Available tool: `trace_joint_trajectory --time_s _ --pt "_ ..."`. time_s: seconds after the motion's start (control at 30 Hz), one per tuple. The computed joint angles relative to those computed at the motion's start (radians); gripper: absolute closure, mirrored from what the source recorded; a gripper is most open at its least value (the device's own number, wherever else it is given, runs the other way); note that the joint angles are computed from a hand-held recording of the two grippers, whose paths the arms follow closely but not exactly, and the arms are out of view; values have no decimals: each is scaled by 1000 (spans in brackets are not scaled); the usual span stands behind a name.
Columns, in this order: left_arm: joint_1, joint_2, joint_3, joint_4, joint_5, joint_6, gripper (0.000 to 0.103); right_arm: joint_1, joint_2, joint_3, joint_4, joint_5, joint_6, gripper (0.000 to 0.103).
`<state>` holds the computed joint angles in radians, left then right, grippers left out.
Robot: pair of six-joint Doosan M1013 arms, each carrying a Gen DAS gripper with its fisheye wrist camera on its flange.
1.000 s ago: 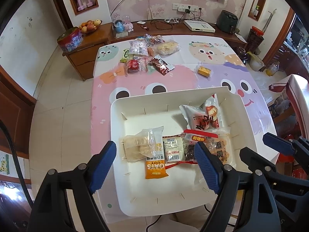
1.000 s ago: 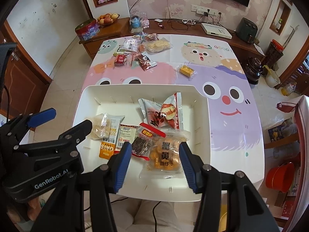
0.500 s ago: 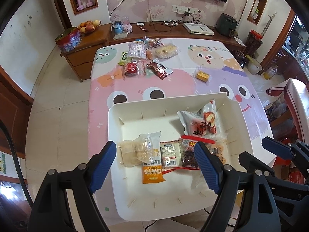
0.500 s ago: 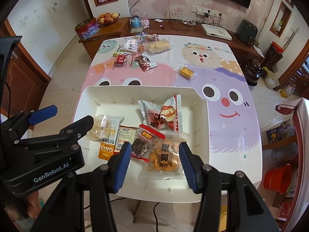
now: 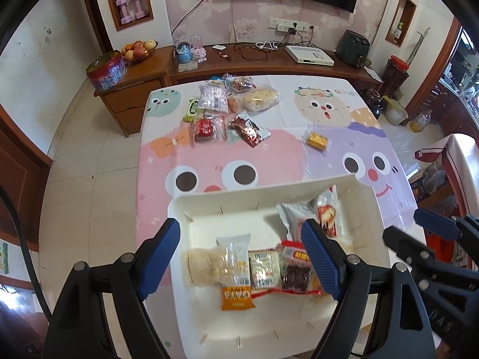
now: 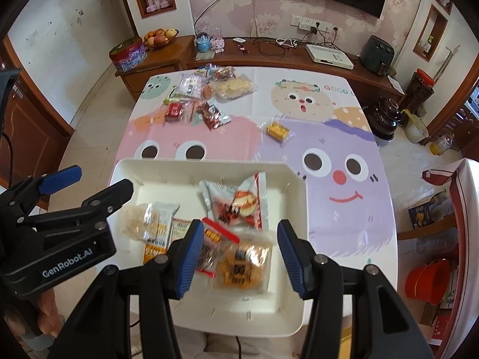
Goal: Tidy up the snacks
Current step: 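Move both tools back over the snack pile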
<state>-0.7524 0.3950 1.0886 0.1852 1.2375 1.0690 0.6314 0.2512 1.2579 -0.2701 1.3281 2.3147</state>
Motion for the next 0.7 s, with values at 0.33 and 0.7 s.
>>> trace_joint_trajectory --time_s 0.33,0.7 --pt "44 134 -221 -48 77 23 21 -88 45 -71 7 -32 -112 51" --pt "95 431 -669 -138 292 18 21 -232 155 -162 156 -58 -294 51"
